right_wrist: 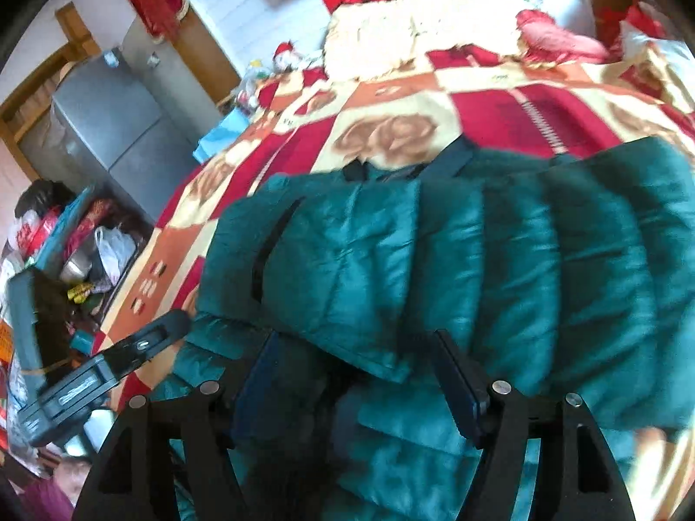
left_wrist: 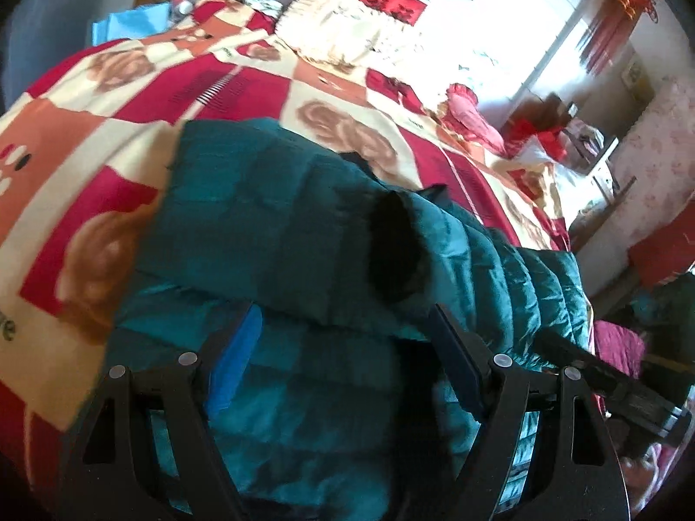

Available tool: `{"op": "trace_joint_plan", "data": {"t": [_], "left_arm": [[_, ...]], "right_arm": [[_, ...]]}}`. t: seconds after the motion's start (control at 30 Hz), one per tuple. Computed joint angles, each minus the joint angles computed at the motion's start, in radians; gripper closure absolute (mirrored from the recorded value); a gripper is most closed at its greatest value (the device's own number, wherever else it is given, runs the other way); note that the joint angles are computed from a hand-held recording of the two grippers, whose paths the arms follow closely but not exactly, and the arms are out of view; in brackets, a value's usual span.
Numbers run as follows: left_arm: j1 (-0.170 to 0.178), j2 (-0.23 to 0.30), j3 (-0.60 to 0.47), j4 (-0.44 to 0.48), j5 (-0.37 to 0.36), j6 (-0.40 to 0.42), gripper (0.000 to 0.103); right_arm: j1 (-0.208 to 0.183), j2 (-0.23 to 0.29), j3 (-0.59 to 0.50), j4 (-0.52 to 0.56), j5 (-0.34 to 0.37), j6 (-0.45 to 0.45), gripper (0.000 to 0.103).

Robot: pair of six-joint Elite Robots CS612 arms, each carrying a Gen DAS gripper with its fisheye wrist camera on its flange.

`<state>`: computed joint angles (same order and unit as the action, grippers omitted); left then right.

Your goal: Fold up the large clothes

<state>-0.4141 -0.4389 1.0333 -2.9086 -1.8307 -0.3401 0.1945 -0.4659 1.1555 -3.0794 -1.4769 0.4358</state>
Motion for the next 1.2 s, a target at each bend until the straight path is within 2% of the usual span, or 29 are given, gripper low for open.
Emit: {"op": "trace_joint_plan", "data": {"t": [0.1, 0.23, 0.3, 0.33, 0.37, 0.4, 0.43, 0.47, 0.67, 0.87, 1.07, 1.2], "left_arm": [[-0.015, 0.021, -0.056, 0.081, 0.006, 0.017, 0.023], [-0.031, 0.057, -0.126, 0.143, 0.024, -0.009, 0.023], [-0.032, 0.078, -0.167, 0.188, 0.009, -0.011, 0.024], [-0.032, 0.088, -0.184, 0.203, -0.016, -0.01, 0.032], [-0.031, 0.091, -0.187, 0.2, -0.028, -0.011, 0.059], [-0.032, 0.091, -0.189, 0.205, -0.032, -0.005, 0.068], [-0.033, 0.088, -0.187, 0.206, -0.033, 0.005, 0.071], [-0.032, 0.085, -0.183, 0.194, -0.039, 0.01, 0.079], [-0.011, 0.031, -0.121, 0.027, 0.012, 0.015, 0.084], [0.02, 0.021, -0.123, -0.035, 0.115, 0.031, 0.084], [0.045, 0.06, -0.157, 0.061, 0.136, -0.013, 0.084], [0.046, 0.092, -0.194, 0.148, 0.13, -0.005, 0.083]], "right_arm": [[-0.007, -0.047, 0.088, -0.073, -0.019, 0.015, 0.034], [-0.017, -0.092, 0.173, -0.13, -0.04, 0.035, 0.034], [-0.02, -0.108, 0.204, -0.154, -0.056, 0.042, 0.034], [-0.021, -0.116, 0.223, -0.17, -0.07, 0.044, 0.034], [-0.023, -0.124, 0.239, -0.184, -0.087, 0.045, 0.034], [-0.022, -0.13, 0.251, -0.197, -0.113, 0.047, 0.034], [-0.023, -0.136, 0.265, -0.212, -0.139, 0.053, 0.034], [-0.024, -0.141, 0.276, -0.227, -0.155, 0.063, 0.034], [-0.044, -0.151, 0.3, -0.248, -0.215, 0.185, 0.034], [-0.045, -0.116, 0.23, -0.211, -0.206, 0.209, 0.034], [-0.028, -0.035, 0.068, -0.088, -0.168, 0.15, 0.036], [-0.02, 0.038, -0.067, 0.075, -0.136, 0.118, 0.039]]}}
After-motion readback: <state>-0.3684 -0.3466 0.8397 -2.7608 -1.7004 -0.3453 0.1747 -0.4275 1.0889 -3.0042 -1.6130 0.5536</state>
